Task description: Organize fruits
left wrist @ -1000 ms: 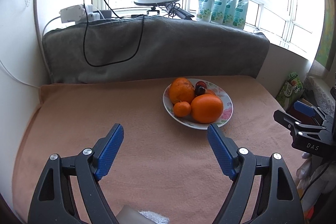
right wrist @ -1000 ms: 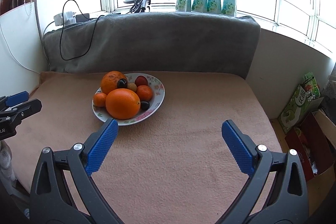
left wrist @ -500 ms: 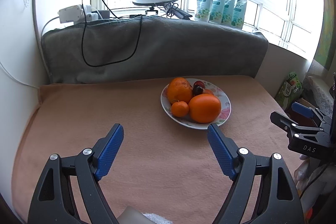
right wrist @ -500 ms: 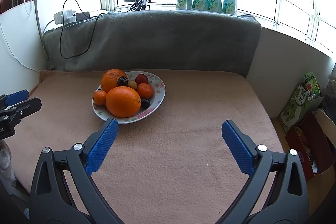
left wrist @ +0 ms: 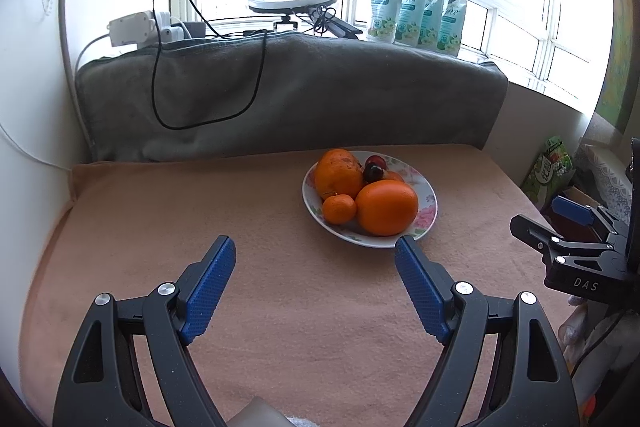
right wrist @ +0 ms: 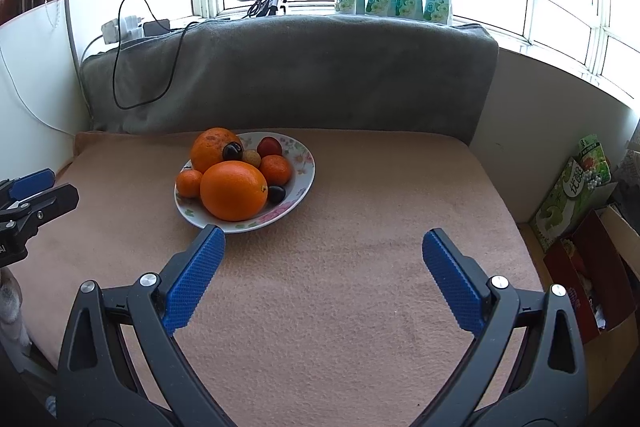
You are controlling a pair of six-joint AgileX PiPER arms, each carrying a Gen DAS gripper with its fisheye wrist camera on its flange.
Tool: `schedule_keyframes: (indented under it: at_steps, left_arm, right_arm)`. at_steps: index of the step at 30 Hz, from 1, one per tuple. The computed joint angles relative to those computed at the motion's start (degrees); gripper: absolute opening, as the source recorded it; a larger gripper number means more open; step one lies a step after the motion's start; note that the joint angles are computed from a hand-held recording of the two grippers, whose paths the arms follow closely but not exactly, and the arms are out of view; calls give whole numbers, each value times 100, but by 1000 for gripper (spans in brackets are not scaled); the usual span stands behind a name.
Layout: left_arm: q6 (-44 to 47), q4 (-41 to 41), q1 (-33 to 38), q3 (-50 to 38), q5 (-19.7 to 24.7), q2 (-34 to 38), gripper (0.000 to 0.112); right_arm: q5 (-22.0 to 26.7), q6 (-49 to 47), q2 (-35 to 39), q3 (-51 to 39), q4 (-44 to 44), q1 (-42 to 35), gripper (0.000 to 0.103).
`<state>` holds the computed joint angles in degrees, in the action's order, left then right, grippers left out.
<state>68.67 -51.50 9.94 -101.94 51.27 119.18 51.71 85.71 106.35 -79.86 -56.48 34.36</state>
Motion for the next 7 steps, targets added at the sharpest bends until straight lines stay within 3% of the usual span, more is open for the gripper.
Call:
schedule_keyframes:
  at_steps: [7]
  left_arm:
    - [-13, 20, -1, -18, -7, 16, 82]
  right_arm:
    - [-46, -34, 11, 3, 42, -16, 101]
